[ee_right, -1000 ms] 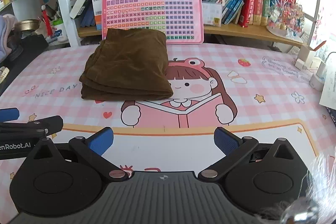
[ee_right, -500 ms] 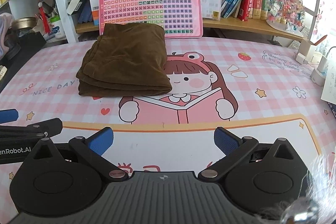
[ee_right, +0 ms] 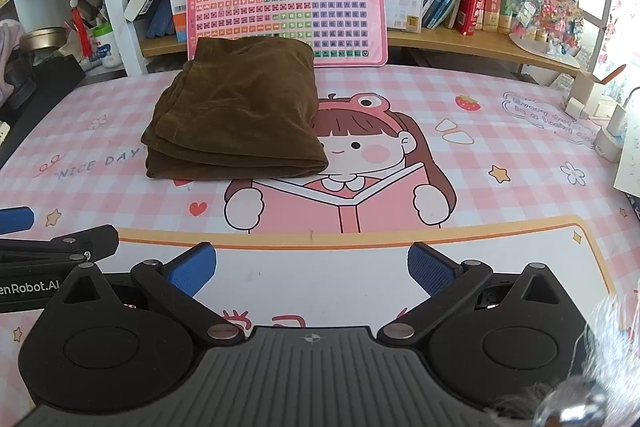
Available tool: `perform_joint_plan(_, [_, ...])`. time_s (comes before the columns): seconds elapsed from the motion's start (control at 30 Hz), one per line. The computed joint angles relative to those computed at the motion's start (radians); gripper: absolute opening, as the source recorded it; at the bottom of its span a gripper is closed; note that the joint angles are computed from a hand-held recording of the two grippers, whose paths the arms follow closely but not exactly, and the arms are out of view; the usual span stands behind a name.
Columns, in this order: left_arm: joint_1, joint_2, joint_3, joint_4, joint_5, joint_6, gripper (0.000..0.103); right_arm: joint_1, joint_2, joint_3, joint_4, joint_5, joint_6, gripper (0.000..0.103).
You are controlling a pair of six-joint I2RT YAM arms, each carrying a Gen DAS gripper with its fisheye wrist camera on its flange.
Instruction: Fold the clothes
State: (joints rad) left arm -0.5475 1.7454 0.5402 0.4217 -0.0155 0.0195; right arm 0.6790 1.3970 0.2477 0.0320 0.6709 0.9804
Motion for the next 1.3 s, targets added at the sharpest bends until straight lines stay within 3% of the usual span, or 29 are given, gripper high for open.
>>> perform_joint_plan(1.3, [0.004, 0.010, 0.015, -0.013, 0.006, 0.002, 0.102, -0.005, 0.008, 0.003, 0.007, 0.000, -0.004, 0.103])
